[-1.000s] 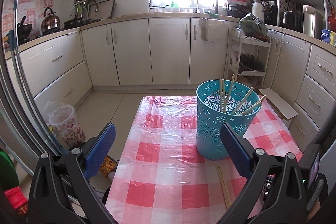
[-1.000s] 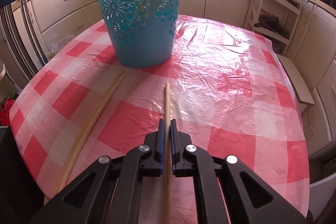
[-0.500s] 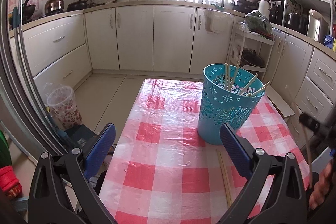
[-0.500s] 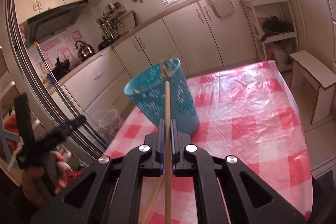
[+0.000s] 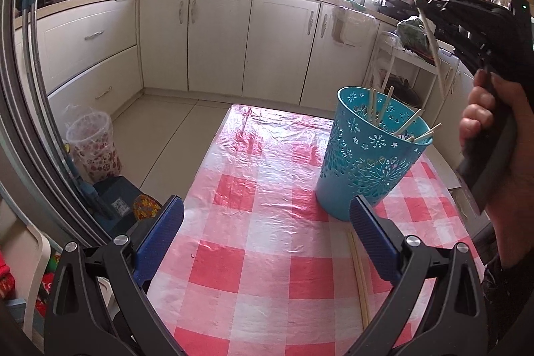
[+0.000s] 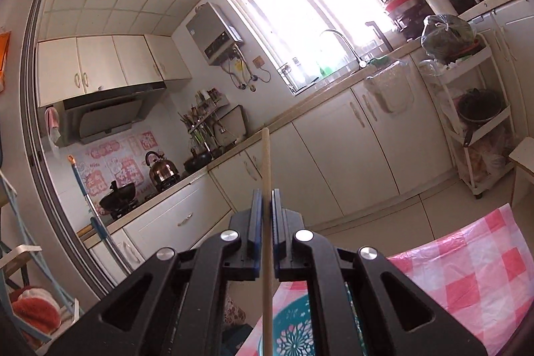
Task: Organize utensils
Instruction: 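Open the right gripper to release the stick into the cup, then withdraw the right gripper from the cup toward the loose sticks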
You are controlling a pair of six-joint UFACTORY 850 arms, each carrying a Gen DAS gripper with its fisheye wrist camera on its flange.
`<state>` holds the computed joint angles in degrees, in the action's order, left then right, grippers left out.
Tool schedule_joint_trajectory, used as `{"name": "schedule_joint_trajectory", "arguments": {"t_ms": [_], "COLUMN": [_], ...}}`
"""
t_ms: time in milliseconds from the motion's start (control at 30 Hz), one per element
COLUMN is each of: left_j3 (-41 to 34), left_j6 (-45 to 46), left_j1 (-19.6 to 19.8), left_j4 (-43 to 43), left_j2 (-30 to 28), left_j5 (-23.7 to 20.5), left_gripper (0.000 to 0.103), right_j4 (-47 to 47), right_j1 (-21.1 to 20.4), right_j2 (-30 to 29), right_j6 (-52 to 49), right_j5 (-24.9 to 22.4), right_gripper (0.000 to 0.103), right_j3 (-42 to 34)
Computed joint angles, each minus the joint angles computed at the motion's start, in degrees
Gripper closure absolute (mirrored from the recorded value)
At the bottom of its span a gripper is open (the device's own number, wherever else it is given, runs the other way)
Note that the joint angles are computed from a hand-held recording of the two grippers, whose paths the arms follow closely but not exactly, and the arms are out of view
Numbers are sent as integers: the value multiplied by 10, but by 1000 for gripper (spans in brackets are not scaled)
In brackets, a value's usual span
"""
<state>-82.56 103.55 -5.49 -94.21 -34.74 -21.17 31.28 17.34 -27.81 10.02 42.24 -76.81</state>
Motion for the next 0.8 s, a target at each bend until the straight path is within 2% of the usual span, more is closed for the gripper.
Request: {"name": "schedule_joint_trajectory", "arguments": {"t_ms": [233, 500, 533, 600, 800], "left_j3": [-24, -25, -23, -19, 5], "left_j6": [-79, -94, -92, -85, -32], "left_j1": [9, 11, 11, 11, 10], "left_j4": [49, 57, 55, 48, 10], "left_j2": [-20, -19, -18, -13, 9], "left_j5": [-16, -17, -16, -15, -5], "left_gripper": [8, 8, 8, 8, 8], "right_j4": [53, 94, 102, 123, 152], "right_j1": [1, 6, 7, 11, 44], "right_j2": [-34, -37, -37, -27, 43], "right_j6": [-75, -143, -156, -171, -212], "right_j5": [-57, -104, -115, -111, -37], "right_gripper": [96, 96, 94, 74, 62], "right_j3": [-42, -38, -38, -23, 69]}}
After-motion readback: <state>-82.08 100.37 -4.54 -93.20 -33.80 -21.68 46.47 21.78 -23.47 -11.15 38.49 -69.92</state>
